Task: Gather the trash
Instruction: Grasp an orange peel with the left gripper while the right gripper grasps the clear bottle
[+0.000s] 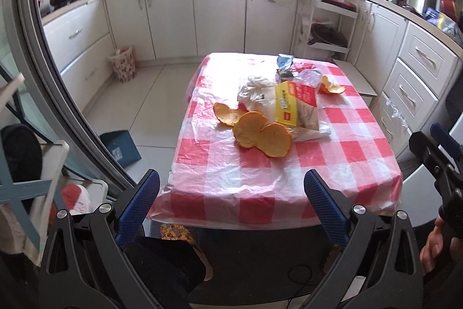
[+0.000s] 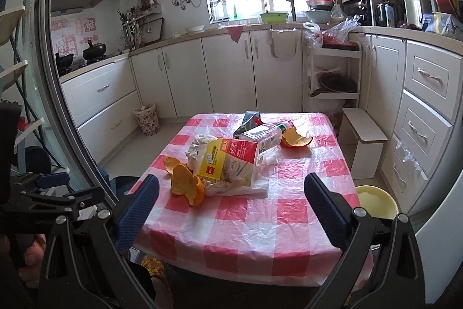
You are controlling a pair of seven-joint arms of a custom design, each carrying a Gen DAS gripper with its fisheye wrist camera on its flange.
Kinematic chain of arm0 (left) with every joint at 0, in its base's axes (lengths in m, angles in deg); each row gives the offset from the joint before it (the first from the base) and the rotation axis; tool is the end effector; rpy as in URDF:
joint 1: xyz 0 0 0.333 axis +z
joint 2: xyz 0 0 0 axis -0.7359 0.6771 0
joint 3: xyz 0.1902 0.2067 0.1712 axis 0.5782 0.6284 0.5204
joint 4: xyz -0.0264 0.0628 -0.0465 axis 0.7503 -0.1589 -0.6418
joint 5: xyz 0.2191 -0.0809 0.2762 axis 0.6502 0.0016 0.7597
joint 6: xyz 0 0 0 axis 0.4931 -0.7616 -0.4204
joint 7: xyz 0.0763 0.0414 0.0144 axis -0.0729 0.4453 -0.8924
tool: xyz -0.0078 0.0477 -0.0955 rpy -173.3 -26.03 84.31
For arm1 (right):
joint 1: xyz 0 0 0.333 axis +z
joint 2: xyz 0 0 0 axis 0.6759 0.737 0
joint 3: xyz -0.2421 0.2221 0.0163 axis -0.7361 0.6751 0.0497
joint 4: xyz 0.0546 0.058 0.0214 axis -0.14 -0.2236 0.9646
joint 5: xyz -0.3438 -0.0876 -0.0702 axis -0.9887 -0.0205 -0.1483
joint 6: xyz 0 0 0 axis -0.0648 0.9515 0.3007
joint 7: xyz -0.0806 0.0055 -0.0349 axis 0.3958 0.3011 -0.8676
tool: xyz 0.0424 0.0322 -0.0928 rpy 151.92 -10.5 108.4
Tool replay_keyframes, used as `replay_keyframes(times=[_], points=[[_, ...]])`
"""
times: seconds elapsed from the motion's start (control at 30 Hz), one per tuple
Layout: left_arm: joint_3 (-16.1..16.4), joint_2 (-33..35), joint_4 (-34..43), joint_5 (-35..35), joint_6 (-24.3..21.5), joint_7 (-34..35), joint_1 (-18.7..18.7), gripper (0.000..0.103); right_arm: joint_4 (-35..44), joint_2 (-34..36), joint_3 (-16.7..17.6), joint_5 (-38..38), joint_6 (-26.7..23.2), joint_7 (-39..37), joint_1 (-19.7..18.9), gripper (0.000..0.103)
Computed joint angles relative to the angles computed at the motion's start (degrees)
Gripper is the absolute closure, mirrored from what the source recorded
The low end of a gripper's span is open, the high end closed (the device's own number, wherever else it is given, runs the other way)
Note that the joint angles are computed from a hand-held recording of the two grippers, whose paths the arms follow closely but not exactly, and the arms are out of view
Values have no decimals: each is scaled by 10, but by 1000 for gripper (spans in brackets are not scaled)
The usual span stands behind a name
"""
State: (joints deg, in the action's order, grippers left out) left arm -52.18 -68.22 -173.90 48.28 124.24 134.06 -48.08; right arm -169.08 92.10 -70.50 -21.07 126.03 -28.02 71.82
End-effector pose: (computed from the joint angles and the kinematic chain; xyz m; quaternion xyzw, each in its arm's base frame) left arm 0.4977 -0.0464 0.5181 -0.6570 0.6586 -0.2640 0.2549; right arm 0.4955 0.2003 0.4927 -0.6280 0.5846 -0.2867 0.4261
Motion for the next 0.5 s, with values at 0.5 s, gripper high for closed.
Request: replay_keyframes(times=[0.5], points=[[-139, 269, 247, -246, -11, 398, 94, 14, 215, 180, -51, -167, -251, 145, -94, 7]])
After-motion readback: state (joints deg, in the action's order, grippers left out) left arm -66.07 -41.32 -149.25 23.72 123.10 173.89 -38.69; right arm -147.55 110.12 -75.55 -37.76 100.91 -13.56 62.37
